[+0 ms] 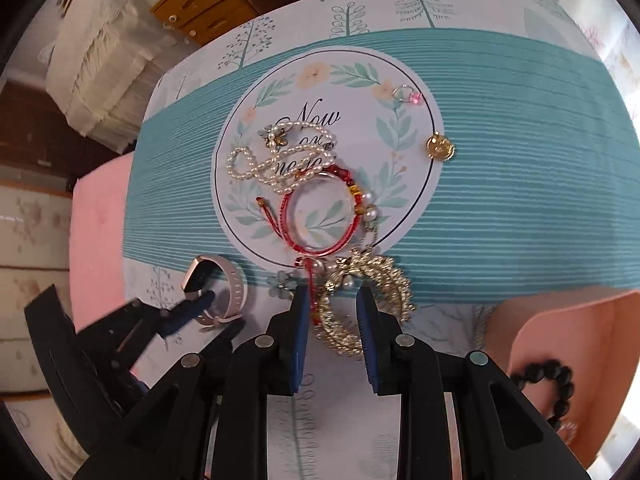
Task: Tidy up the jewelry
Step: 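Grasp the pink watch band with the left tool while the right lowers to the gold comb, then grasp and lift the gold leaf hair comb with the right tool while the left lifts the watch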
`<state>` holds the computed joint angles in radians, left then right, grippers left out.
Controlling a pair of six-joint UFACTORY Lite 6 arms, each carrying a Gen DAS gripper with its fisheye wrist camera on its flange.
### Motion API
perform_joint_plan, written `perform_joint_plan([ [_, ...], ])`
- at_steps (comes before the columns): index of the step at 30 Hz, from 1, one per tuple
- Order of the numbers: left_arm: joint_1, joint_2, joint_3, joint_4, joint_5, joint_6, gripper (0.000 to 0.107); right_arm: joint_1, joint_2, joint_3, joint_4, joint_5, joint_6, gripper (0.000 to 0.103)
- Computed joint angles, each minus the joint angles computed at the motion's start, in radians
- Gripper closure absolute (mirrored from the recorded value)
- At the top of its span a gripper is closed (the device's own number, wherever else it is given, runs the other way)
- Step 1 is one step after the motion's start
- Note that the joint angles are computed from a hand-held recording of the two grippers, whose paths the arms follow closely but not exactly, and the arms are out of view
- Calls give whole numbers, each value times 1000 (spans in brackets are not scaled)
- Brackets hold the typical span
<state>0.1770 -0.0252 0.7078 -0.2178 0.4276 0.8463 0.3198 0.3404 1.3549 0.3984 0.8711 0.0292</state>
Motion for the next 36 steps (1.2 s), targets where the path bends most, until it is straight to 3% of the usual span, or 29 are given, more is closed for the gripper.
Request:
perform_joint_plan([
  [7, 20, 3, 4, -44, 16, 27, 87, 15, 57, 2, 50, -51, 90, 90],
  [18, 46, 20, 16, -113, 30, 101, 87, 36, 134, 61, 12, -67, 148, 91],
  [26, 61, 22, 17, -161, 43, 141, 87, 138, 177, 151, -177, -37, 289, 91],
  [30, 73, 28, 25, -182, 59, 156, 87, 182, 184, 170, -257, -27, 345, 96],
  [36, 85, 25, 22, -200, 69, 185, 87, 162, 140, 107, -222, -29, 293, 96],
])
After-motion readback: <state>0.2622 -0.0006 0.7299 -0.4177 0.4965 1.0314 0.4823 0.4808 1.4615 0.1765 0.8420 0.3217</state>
